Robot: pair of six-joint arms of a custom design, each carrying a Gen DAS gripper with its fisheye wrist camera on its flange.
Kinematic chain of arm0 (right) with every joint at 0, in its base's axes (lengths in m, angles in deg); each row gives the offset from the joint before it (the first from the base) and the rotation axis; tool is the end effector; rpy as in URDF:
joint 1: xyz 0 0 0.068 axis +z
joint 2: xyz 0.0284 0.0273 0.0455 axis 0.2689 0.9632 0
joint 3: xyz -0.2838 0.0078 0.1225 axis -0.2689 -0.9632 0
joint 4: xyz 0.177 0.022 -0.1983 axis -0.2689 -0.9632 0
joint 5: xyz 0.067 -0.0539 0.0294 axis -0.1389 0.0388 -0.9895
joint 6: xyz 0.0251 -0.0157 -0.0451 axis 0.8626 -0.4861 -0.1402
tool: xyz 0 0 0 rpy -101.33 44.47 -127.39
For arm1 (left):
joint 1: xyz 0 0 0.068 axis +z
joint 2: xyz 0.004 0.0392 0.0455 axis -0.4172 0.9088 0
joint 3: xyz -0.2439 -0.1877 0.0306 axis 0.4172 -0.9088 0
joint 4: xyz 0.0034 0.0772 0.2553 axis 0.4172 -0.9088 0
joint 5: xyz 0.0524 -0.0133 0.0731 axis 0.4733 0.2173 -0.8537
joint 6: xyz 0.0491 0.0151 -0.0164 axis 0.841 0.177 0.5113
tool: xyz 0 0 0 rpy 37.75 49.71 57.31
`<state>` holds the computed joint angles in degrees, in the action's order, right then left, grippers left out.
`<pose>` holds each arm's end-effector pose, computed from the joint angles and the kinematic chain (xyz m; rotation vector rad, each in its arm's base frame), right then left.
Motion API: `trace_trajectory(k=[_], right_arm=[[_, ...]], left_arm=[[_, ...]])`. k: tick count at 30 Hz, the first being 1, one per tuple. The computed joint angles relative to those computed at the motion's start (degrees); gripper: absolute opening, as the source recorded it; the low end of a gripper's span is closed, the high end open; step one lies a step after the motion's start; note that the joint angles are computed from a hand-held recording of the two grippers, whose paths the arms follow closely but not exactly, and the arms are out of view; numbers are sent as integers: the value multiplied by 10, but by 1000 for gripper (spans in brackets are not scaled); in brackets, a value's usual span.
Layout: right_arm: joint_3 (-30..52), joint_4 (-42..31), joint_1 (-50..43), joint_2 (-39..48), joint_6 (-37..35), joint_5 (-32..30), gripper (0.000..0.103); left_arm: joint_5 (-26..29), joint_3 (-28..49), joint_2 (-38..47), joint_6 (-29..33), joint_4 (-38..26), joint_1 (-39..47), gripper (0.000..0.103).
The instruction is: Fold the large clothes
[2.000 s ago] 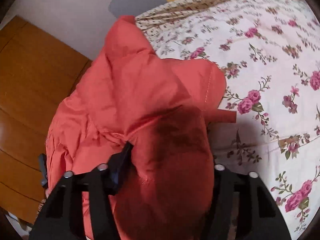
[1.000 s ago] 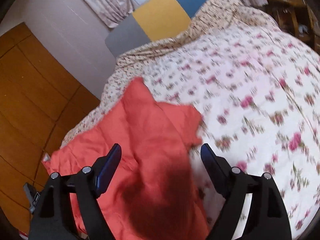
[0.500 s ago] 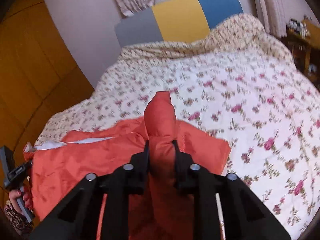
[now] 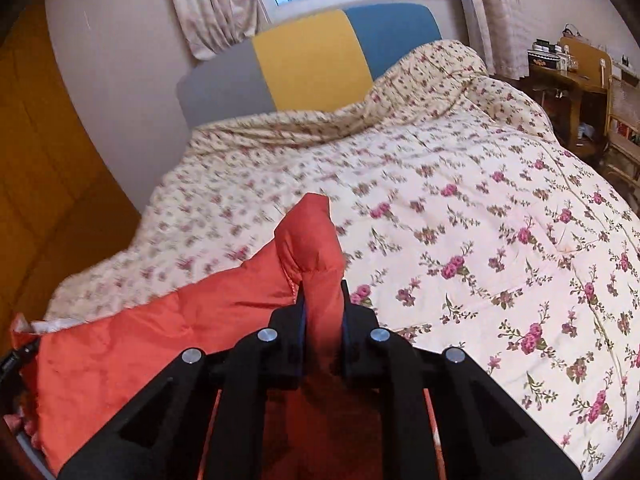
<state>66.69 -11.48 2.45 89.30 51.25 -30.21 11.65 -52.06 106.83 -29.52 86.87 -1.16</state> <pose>0.2892 -0.0571 0.0712 0.2803 2.2728 0.2890 0.2588 0.0975 0.0713 -0.4205 2.1935 -0.3092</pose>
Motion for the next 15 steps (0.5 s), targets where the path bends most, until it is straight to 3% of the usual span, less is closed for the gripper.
trace_trajectory(k=[6,15], right_arm=[[42,8,25,88,-16,58,19],[69,35,24,158,-2,61,27]], left_arm=[[-68,18,99,29,79,-37,25],[-49,59,185,22,97,-31,37]])
